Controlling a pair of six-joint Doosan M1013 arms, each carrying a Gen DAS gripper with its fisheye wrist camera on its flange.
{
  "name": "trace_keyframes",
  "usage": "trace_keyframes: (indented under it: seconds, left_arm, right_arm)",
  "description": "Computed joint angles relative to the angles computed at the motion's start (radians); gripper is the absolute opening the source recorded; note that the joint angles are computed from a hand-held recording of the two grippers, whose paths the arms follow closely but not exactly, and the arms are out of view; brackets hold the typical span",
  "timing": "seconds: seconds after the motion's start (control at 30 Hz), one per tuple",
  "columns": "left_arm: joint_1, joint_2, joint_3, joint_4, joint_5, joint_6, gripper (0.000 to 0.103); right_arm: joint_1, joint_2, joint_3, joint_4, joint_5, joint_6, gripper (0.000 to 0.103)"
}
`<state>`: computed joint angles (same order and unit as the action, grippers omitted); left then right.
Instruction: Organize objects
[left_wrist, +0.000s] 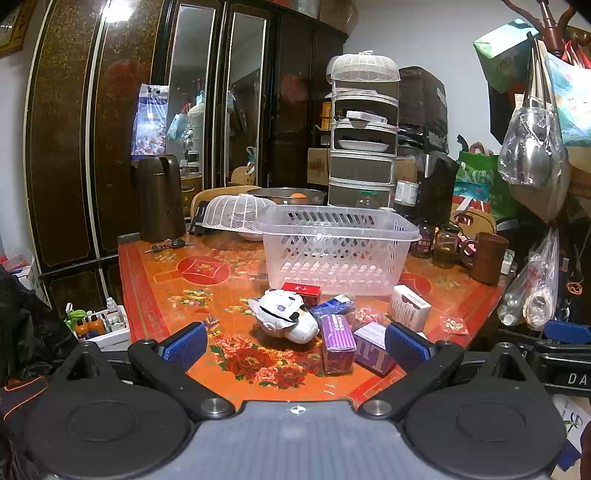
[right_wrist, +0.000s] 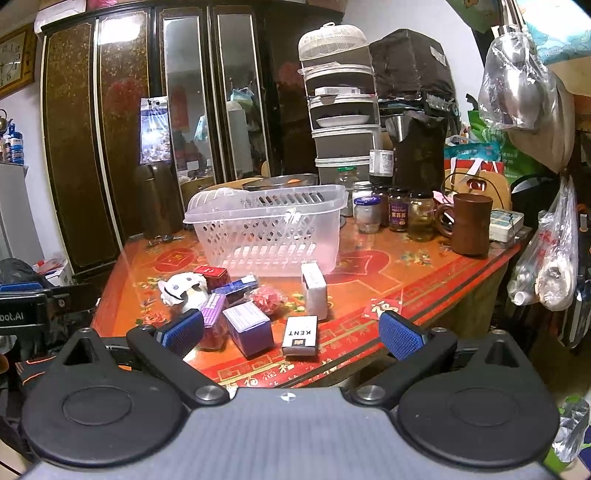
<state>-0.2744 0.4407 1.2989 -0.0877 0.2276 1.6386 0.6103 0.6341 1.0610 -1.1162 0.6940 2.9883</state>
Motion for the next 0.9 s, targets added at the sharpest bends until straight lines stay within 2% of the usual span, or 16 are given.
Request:
trace_keyframes:
  seconds: [0.9]
  left_arm:
    - [-0.001,-0.003,0.003,0.007,-0.004,-0.016,0.103]
  right_arm:
    - [-0.008,-0.011,0.017,0.001,-0.021,0.022,0.103]
